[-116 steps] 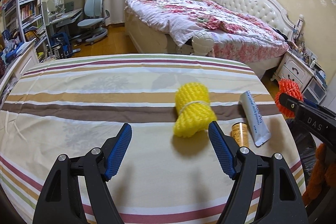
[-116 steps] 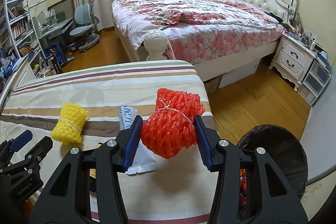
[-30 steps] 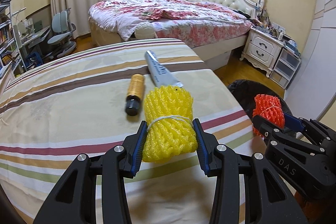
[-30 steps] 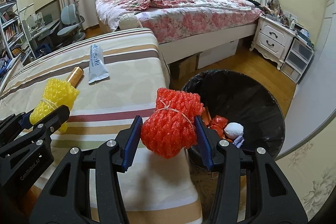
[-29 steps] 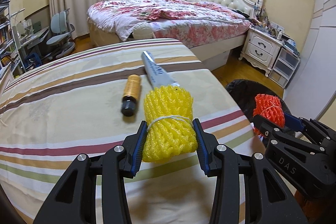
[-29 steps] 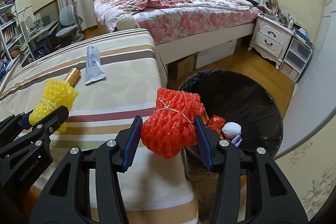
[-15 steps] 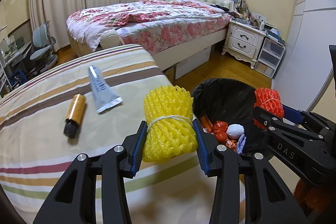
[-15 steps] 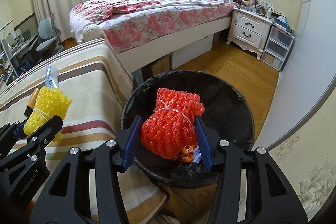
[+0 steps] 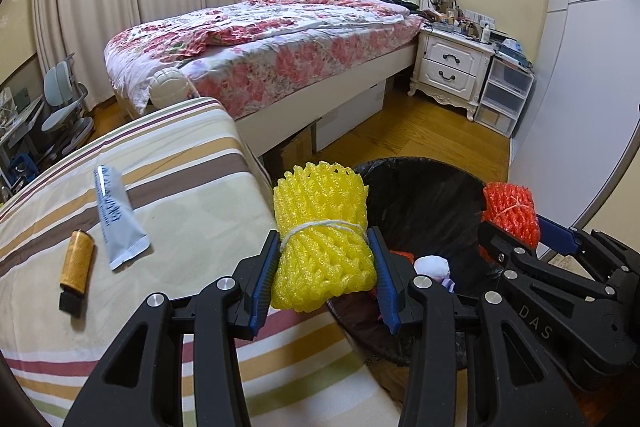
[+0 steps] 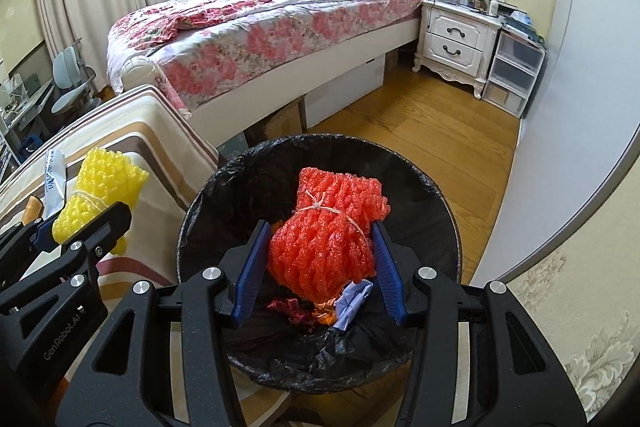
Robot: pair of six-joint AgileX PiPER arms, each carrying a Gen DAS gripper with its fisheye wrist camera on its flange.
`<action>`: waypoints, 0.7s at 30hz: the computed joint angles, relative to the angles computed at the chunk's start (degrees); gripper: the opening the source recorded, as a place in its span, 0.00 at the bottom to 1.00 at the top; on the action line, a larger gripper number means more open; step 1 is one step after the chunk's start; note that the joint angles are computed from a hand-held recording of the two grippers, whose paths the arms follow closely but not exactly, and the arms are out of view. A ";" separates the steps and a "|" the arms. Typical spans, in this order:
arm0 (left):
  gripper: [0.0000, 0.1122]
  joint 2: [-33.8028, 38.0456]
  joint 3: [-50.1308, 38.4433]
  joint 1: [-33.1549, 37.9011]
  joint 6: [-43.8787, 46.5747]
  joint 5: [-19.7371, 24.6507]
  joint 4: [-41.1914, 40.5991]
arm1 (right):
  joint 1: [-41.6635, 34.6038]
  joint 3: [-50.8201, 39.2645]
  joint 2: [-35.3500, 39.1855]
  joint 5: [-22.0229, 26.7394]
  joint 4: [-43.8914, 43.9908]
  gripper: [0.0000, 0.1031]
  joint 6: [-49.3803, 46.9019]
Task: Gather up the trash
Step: 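Open both tools to drop the mesh nets into the bin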
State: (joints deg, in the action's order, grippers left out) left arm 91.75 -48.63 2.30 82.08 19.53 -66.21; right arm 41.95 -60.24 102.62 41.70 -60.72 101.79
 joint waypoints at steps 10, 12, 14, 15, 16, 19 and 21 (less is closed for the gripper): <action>0.41 2.66 -1.65 -3.83 -6.14 -2.90 4.46 | -2.83 0.18 0.88 -2.24 -0.43 0.48 -0.72; 0.42 2.76 -1.86 -4.08 -6.86 -2.96 5.12 | -3.21 0.40 0.91 -2.62 -0.59 0.48 -0.48; 0.46 2.88 -2.09 -4.18 -6.82 -3.03 5.15 | -3.39 0.55 0.94 -2.68 -0.73 0.48 -0.26; 0.50 3.22 -2.48 -4.28 -6.85 -3.13 5.15 | -3.38 0.66 0.89 -2.60 -0.87 0.48 -0.05; 0.51 3.18 -2.46 -4.33 -6.62 -3.13 4.90 | -3.46 0.66 0.88 -2.56 -0.94 0.49 -0.01; 0.55 3.03 -2.26 -4.33 -4.81 -3.29 3.44 | -3.69 0.45 1.03 -2.23 -0.99 0.56 0.12; 0.60 2.56 -1.77 -4.31 -3.59 -3.57 2.18 | -3.46 0.53 1.00 -1.42 -1.28 0.58 0.65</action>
